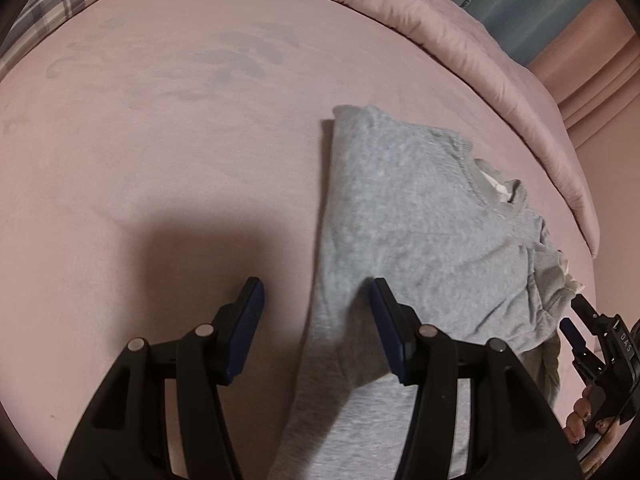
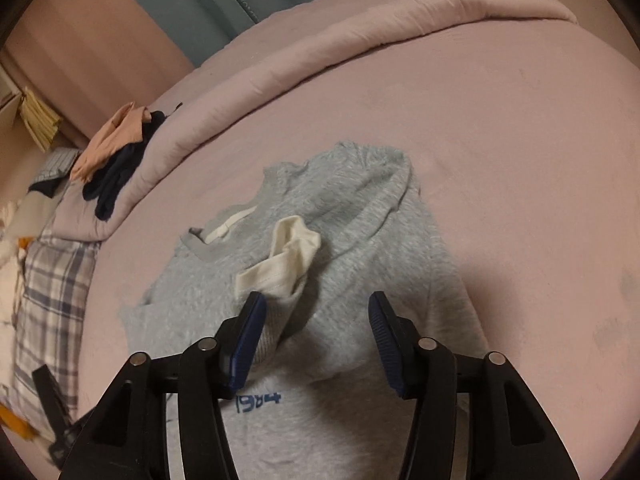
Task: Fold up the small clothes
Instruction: 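Grasp the laid cuff with the right gripper and straighten it, then open the right gripper and release the cuff on the shirt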
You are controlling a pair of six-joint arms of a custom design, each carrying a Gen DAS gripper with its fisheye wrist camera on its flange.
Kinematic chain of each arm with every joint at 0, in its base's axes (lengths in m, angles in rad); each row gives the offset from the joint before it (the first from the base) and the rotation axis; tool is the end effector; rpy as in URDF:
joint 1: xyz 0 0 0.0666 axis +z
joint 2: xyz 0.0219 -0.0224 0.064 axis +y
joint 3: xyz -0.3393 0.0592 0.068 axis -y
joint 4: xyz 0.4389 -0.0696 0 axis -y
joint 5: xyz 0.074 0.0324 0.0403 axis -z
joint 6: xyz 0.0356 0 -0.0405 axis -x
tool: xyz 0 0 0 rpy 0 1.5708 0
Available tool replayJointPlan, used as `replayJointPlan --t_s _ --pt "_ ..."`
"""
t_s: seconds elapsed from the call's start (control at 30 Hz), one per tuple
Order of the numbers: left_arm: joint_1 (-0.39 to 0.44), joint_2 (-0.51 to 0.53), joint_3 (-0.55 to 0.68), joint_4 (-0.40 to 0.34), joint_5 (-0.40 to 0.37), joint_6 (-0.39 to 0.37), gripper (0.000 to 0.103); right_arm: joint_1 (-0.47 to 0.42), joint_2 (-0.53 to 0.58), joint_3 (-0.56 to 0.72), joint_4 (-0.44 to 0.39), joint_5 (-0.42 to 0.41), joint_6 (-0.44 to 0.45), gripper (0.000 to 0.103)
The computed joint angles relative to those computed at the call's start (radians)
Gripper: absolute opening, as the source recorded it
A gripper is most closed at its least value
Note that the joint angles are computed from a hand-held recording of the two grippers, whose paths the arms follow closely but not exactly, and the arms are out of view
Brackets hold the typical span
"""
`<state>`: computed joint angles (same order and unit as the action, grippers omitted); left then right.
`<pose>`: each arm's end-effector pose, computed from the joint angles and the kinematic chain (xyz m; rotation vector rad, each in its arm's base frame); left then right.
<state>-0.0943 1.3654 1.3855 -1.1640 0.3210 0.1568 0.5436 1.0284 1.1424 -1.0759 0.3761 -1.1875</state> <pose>0.4992 -0.0589 0.3873 0.0104 2.7161 -0.5097 0.3511 0.1965 0.4183 0.9161 2.2826 0.2846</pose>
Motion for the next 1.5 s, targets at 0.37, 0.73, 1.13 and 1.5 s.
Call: replayJointPlan --t_s 0.37,0.73,1.13,1.5 --pt "-0.043 -0.001 -0.011 0.014 -0.064 -0.011 0.054 0.012 0.070 0.074 -0.002 -0.029 0.099 0.072" --pt "-0.049 -0.005 -0.018 0.020 -0.086 -0.023 0.055 0.023 0.112 0.112 -0.046 0.066 0.204 0.017" --pt "-0.058 -0.010 -0.034 0.040 -0.117 -0.032 0.057 -0.025 0.095 0.014 -0.034 0.003 0.178 0.017" --pt "-0.052 -0.022 -0.046 0.039 -0.099 -0.017 0.059 -0.017 0.101 0.030 -0.089 0.029 0.137 0.029"
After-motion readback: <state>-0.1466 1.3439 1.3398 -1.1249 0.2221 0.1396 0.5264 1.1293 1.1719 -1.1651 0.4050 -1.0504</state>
